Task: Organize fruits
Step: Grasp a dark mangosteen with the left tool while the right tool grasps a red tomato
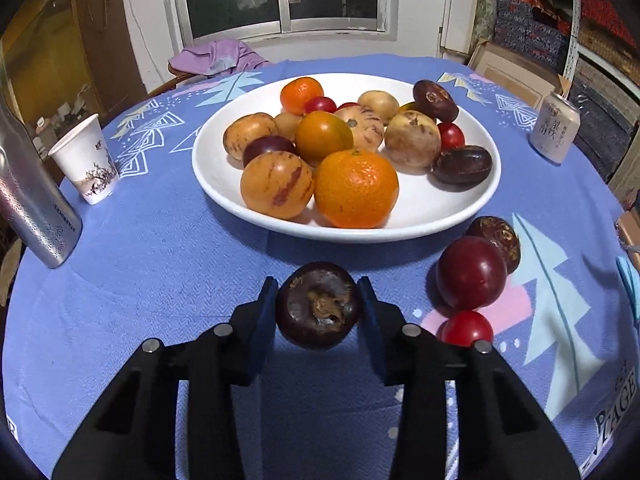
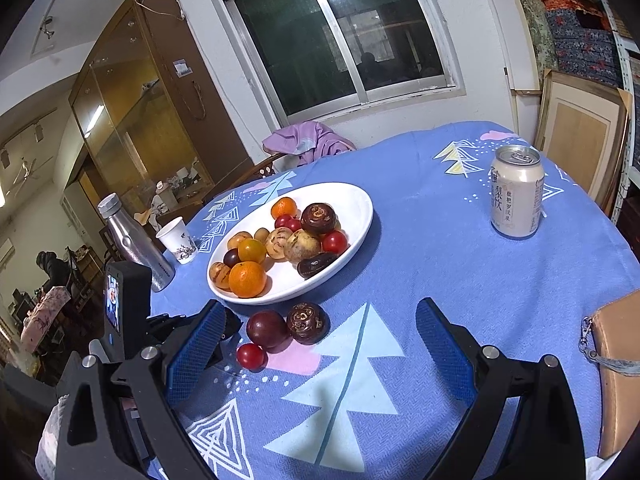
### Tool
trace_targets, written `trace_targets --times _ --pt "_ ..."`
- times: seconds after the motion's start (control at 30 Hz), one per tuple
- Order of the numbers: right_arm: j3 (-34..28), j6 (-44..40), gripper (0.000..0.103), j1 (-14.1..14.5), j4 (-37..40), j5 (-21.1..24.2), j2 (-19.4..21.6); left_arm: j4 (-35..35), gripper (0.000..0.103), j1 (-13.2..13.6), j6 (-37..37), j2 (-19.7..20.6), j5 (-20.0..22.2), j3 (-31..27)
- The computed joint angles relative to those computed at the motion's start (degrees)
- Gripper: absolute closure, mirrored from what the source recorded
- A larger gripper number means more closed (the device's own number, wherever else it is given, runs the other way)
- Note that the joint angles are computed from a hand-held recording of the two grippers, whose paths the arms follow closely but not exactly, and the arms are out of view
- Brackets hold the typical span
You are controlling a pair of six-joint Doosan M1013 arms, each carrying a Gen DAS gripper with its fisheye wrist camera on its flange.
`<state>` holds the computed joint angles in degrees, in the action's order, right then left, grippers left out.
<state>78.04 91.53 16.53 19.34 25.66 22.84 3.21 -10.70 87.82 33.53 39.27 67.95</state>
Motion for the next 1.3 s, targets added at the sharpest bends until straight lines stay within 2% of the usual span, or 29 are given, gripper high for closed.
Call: trace_targets --times 0.13,0.23,0.3,0.33,0.4,0.6,0.67,0.73,0.8,0.87,1.03,1.23,1.3 --pt "-0.5 -1.8 0.006 0.0 0.3 1.5 0.5 -2.8 0.063 0.7 1.9 -0.3 -0.1 0.4" --pt "-1.9 -6.2 0.007 0.4 1.8 5.2 1.6 0.7 0.063 1.0 -1.8 -1.4 -0.7 2.2" --pt "-2.7 -10.3 0.015 0.7 4.3 7.8 2.2 1.7 0.063 1.7 -4.6 -2.2 -1.1 3.4" --pt "-3.1 -12.1 0.023 1.1 4.9 9.2 2.6 2.6 0.063 1.9 -6.3 -2.5 -1.5 3.9" --pt "-3.8 -13.8 0.029 2.3 3.3 11.2 3.4 3.0 0.063 2.3 -7.8 -2.6 -1.6 4.0" --pt "-5.4 -9.5 0.032 6.2 -7.1 12.4 5.4 2.5 0.063 2.5 -7.6 -1.9 -0.4 3.1" --pt "-6.3 -7.1 0.037 7.1 -10.3 12.9 6.2 1.0 0.062 2.8 -6.9 -1.8 -0.1 2.9" --pt "-7.6 -5.0 0.046 7.2 -9.9 14.3 7.1 0.7 0.062 2.8 -6.9 -1.8 -0.1 2.9" --pt "-8.3 -1.9 0.048 7.2 -10.4 14.4 7.6 1.1 0.062 2.7 -7.0 -1.8 -0.1 2.9" --pt "-9.2 0.3 0.055 7.3 -10.9 15.1 8.3 1.1 0.062 2.7 -7.0 -1.7 0.0 2.9" --pt "-10.3 3.6 0.061 7.3 -10.6 15.6 9.2 0.1 0.058 2.8 -6.2 -1.7 0.0 2.8" --pt "-10.5 2.6 0.075 6.2 -4.4 15.1 9.7 -0.3 0.054 2.7 -5.5 -1.7 0.1 2.8" --pt "-10.5 1.2 0.076 5.5 -1.0 15.1 9.8 -1.1 0.048 2.8 -4.6 -1.6 0.2 2.6"
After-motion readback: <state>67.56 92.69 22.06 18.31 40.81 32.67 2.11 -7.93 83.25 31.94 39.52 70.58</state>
